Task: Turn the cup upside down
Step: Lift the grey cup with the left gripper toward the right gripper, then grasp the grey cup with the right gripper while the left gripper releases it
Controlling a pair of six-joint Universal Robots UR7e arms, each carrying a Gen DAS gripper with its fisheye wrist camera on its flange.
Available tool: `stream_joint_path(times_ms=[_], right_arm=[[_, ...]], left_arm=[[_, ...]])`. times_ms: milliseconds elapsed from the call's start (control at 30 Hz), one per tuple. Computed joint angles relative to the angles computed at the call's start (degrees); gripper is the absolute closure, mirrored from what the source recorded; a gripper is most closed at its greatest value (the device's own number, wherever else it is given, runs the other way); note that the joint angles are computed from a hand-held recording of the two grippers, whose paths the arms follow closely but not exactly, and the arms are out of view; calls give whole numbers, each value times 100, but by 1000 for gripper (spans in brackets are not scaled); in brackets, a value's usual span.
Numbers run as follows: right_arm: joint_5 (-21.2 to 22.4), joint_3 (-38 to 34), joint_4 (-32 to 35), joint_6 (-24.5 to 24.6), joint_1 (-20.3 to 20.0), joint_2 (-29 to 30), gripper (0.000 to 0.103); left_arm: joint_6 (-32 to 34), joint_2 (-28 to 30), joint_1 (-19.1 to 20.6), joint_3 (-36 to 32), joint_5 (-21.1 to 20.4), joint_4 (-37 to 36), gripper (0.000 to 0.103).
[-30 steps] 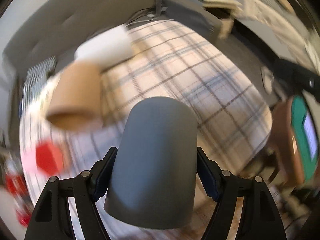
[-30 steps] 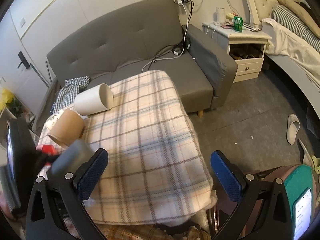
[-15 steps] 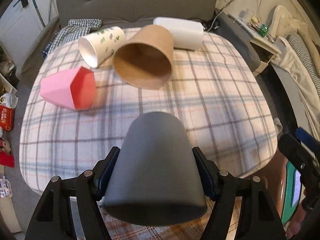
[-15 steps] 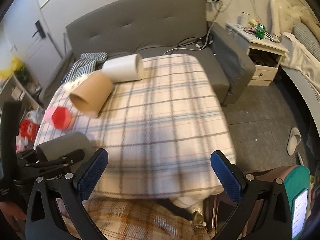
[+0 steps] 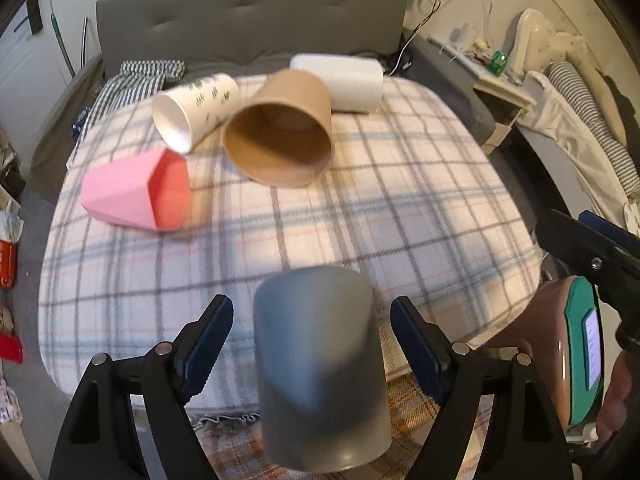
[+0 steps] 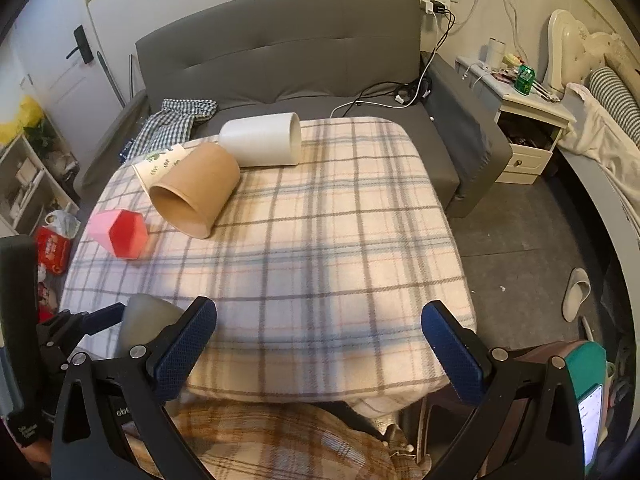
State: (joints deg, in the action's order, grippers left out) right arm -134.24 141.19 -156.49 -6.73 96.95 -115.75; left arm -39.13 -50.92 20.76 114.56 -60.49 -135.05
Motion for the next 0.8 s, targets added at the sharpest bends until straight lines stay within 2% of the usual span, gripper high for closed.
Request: stream_joint_path(times_ms=[167,367,600,800], right_arm=[[-242,-141,115,252,378,176,0],[-558,-316,346,603,912,463,0],[-553,-408,879,1096,1269,790,0],[-518,-492,1393,1533,1399,1094,0]], left_arm=[[76,-337,-31,133,196,-143,18],[-50,-888,-131,453,862,-124,15],[-412,-1545,-144,920,1322,110,10],[-593,-1816,-121,1165,1395,266,10]])
